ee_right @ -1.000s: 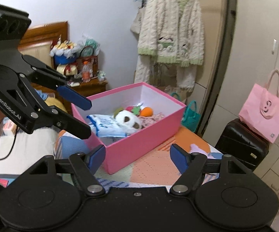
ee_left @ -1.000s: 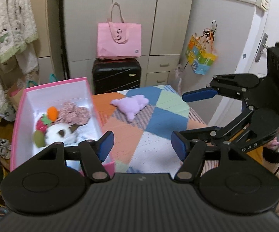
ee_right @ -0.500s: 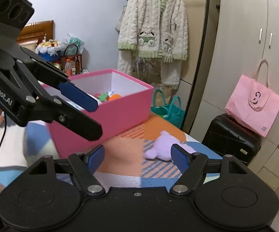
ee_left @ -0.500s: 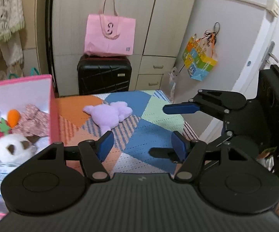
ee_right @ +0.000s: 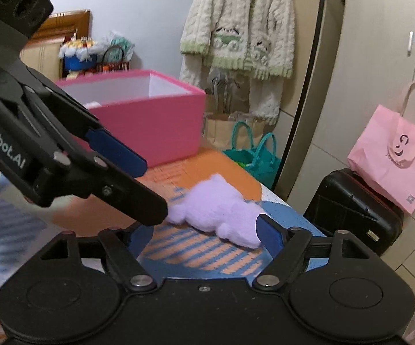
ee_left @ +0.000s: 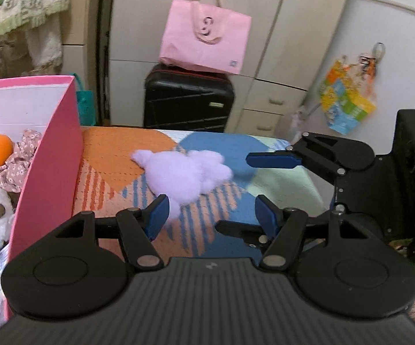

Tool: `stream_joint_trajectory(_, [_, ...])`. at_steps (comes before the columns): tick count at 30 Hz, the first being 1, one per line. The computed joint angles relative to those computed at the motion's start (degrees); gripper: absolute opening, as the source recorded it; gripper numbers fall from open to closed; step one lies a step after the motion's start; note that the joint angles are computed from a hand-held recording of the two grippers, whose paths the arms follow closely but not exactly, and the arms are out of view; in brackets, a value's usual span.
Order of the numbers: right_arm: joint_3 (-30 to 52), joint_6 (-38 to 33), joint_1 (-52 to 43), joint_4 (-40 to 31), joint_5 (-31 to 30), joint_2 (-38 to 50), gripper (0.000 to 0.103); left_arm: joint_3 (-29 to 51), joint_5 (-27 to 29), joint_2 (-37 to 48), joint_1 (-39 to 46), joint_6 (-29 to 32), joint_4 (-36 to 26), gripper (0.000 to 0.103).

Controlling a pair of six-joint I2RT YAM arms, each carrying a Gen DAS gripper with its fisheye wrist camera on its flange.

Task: Organize soft objects
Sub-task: 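Close both tools on the lilac plush bunny from either side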

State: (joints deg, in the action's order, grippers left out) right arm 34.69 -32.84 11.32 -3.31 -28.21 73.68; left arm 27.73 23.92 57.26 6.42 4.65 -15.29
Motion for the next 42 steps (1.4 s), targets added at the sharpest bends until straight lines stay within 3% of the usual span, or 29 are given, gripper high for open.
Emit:
stream_joint_trajectory(5, [4.3, -4.1, -1.3, 1.8, -1.2, 8.4, 0.082, -0.6, -2.7, 7.4, -0.7, -5.2, 9.5, 0.065])
stream_joint_trajectory(11, [10.6, -10.0, -3.2, -0.1, -6.4, 16.3, 0.084, 0.0, -3.9, 16.1, -1.0, -8.9, 16.6, 0.063])
stream_joint_trajectory(18, [21.5, -15.5, -4.8, -10.2, -10.5, 26.7, 0.084, 0.9, -4.7, 21.8, -1.4, -10.7, 20.7, 0.063])
stream_joint_trajectory(22, [26.0, -17.5, -4.7, -13.9, -11.3, 30.9, 0.089, 1.5, -4.3, 24.3, -1.6, -11.2, 21.6, 0.061])
stream_joint_trajectory(25, [26.4, -15.9, -4.0, -13.0, -11.1, 31.9, 0.088, 1.1, -5.0, 24.5, -2.0, -10.8, 22.5, 0.058])
stream_joint_trajectory(27, [25.6, -15.2, -4.0, -12.1, -11.8, 31.8, 0.085, 1.1, -4.9, 24.6, -2.2, -10.6, 22.7, 0.052])
stream_joint_trajectory(29, [24.4, -14.4, -3.8, -11.0, -11.9, 31.2, 0.076, 0.9, -5.1, 24.6, -2.3, -10.5, 23.1, 0.052])
stream_joint_trajectory(32, [21.2, -11.2, -2.8, -7.8, -9.6, 28.6, 0.072, 0.6, -4.6, 23.9, -2.0, -10.0, 23.1, 0.050])
stream_joint_trajectory(42, [11.1, 3.5, -0.9, -2.0, -4.5, 18.8, 0.070, -1.6, -2.3, 16.7, -1.1, -6.3, 18.1, 0.050])
